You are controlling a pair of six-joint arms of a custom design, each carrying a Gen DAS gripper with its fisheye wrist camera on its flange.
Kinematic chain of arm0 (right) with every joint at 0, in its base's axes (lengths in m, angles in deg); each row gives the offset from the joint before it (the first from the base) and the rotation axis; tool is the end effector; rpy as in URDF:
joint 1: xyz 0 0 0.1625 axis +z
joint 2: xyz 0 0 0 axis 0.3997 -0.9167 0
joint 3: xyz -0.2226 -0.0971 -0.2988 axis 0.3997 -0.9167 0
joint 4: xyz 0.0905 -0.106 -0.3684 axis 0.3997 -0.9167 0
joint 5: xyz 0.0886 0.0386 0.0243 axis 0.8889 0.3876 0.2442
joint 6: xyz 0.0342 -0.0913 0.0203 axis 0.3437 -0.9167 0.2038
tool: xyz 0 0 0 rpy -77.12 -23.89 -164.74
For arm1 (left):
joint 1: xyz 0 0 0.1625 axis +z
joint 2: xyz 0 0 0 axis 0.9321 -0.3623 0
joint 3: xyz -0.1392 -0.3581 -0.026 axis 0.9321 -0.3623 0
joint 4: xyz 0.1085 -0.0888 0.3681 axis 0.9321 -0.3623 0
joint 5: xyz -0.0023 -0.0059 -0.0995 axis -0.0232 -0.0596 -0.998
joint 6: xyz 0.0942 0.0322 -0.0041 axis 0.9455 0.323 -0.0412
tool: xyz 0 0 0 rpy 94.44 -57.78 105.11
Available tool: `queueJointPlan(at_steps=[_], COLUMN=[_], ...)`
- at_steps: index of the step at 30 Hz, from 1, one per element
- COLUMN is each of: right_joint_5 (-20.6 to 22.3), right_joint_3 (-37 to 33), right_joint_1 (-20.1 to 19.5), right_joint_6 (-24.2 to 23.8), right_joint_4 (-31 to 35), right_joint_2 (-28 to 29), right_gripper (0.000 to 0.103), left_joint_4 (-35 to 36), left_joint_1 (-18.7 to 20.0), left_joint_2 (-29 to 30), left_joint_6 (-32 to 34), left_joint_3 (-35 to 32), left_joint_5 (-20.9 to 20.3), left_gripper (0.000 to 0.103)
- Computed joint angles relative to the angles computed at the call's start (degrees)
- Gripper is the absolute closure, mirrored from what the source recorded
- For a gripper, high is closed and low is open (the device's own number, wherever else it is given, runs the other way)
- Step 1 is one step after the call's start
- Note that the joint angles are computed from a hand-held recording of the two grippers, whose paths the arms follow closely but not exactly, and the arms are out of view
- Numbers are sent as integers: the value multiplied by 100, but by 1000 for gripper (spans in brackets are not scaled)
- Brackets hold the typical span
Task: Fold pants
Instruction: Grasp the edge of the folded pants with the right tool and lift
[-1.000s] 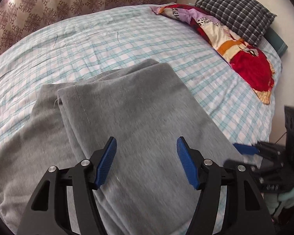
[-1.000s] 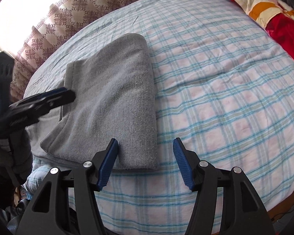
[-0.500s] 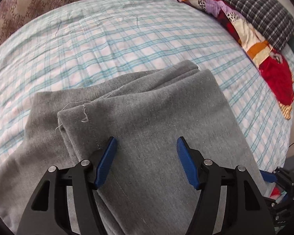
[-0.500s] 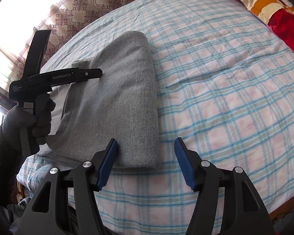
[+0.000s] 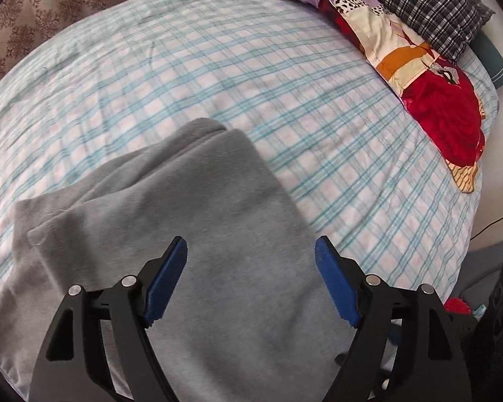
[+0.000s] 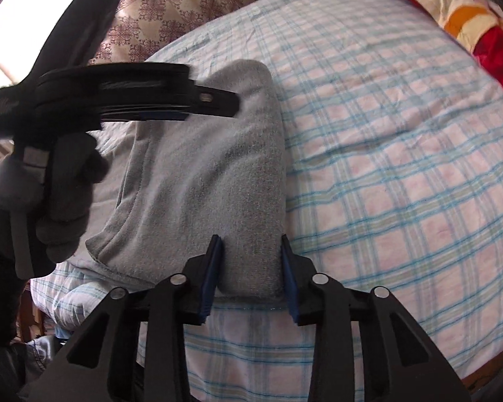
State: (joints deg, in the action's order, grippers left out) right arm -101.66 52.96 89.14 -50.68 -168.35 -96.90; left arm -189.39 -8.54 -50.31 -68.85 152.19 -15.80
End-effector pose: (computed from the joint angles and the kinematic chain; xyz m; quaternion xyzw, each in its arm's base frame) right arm 0.3240 -0.5332 0.0905 0.1546 -0.9544 0.1921 0.1685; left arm -0.1925 -0.7171 0.2427 0.1762 0.9398 -0.1045 0.2736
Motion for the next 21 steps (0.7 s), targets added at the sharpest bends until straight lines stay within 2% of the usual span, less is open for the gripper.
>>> queueJointPlan(at_steps=[2,5,15,18,20,21], right_joint_5=[-233,-482,-753,-780,-793,-782], right_joint_3=[-10,-23,-219,-153,-137,-130], right_joint_1=[155,368,839,902,905,909], right_joint_6=[-299,-710,-1593,-1706,-1691,-1655], right_joint_4=[-214,-514,-915,-982,-998,-982], right_joint_2=[77,199,603,597,586,575], right_gripper=[74,76,76,76,76,76], left_joint_4=[150,342,1277,1535,1593,1580], left_joint_1=[-16,-42,-105,-101,-74,-53], left_joint_2=[110,225,474,536,538,532], left_joint_6=[-130,-239,-722,-726,-702,-672], left_joint_3=[-119,-236,-686,-837,-868,-875], left_joint_5=[-104,-47,323,437,449,409], left_gripper=[23,23,23,23,26,34])
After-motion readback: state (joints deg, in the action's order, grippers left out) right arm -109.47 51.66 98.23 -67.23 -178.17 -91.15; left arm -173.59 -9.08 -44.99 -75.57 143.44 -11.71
